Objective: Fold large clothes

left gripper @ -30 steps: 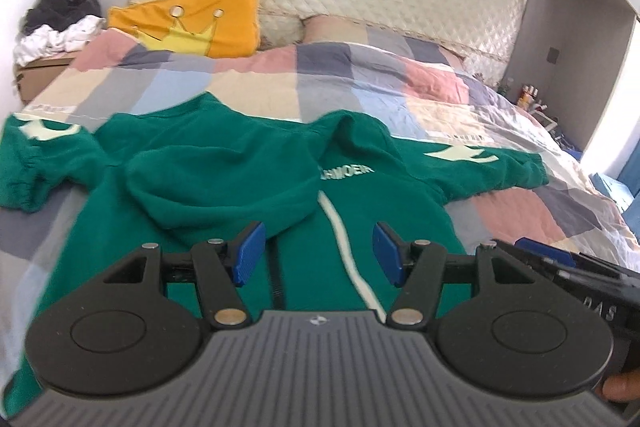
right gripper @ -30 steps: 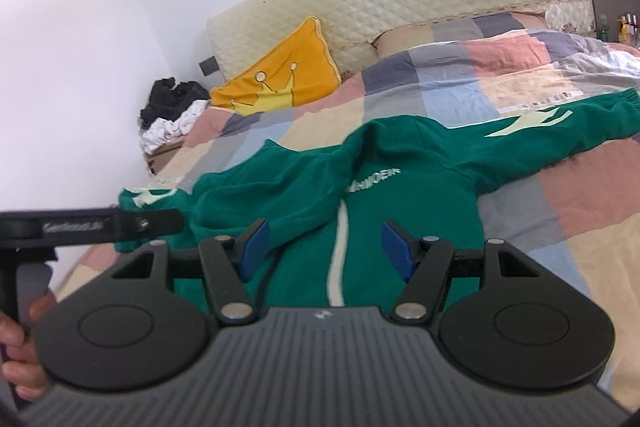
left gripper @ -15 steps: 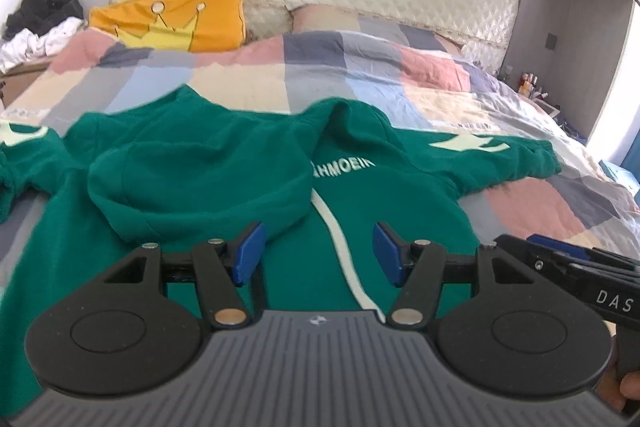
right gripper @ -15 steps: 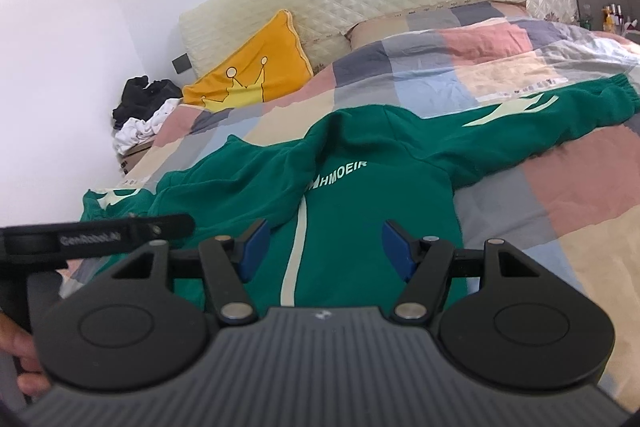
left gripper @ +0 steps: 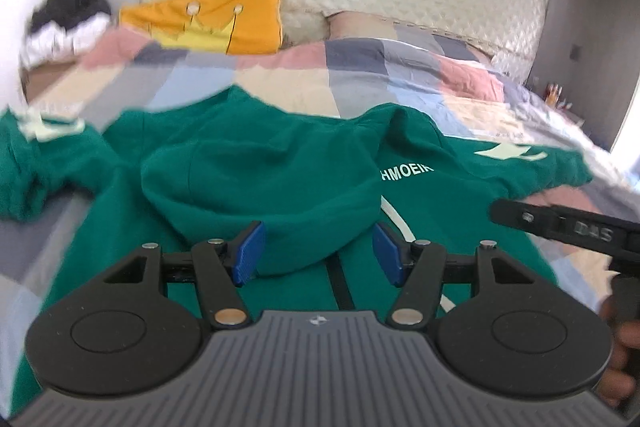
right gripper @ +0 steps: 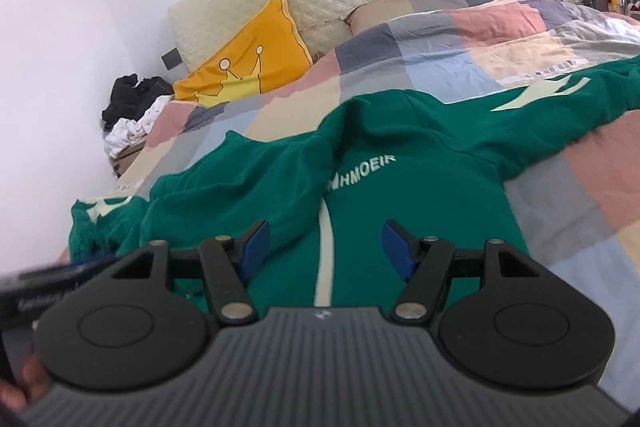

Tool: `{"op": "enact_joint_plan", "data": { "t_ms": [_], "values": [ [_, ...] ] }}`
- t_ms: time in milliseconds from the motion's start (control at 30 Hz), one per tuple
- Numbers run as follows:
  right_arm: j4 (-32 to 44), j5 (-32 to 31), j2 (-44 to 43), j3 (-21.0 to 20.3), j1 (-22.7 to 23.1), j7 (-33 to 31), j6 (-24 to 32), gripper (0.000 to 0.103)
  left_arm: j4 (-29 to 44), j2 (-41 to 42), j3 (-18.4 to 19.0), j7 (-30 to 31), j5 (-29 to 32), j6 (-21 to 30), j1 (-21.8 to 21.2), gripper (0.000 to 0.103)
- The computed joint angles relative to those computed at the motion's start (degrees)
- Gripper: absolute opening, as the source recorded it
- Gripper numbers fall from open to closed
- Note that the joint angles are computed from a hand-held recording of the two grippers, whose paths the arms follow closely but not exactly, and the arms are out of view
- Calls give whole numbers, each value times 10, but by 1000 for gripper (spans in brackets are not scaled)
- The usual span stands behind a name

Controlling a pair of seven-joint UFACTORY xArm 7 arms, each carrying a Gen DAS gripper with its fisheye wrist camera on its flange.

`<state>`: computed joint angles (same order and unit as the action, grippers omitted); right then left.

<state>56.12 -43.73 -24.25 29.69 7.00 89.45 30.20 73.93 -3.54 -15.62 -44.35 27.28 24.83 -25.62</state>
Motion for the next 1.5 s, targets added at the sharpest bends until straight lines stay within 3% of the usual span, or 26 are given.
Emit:
{"op": "enact_joint_plan", "data": {
  "t_ms": [167,367,533,633,733,967,1000,1067,1133,1233,1433,1500],
  "values": [
    [55,-24,84,-2,-8,42,-14,66,-27,-18,8,-3,-34,-8,10,65],
    [150,-65,214,-29,15,49,-6,66,-41,-24,2,-33,-20,-28,31,65],
    [211,-71,294,-77,36,74,-38,65,-71,-24,22,-8,-98,-92,37,65],
    [251,-57,341,-104,46,48,-48,65,-79,-18,22,-23,-96,-116,52,65],
    [292,-45,382,-131,58,35,-50,65,-94,-6,39,34,-174,-150,44,65],
    [402,-17,466,-181,102,-40,-8,63,-86,40,51,81,-287,-169,47,65],
    [410,-13,474,-189,105,-44,-17,58,-86,44,52,81,-289,-172,47,65],
    [435,6,489,-195,111,-77,-12,29,-84,50,53,82,-288,-176,47,65],
    [458,-3,497,-215,127,-93,-15,18,-75,58,54,78,-282,-170,46,65],
    [472,-32,486,-251,156,-112,-14,17,-74,59,54,81,-287,-171,45,65],
    [561,87,506,-247,137,-278,68,16,-72,58,56,76,-275,-174,43,65],
    [597,120,521,-255,136,-306,104,16,-72,59,58,68,-266,-175,43,65]
  ]
}}
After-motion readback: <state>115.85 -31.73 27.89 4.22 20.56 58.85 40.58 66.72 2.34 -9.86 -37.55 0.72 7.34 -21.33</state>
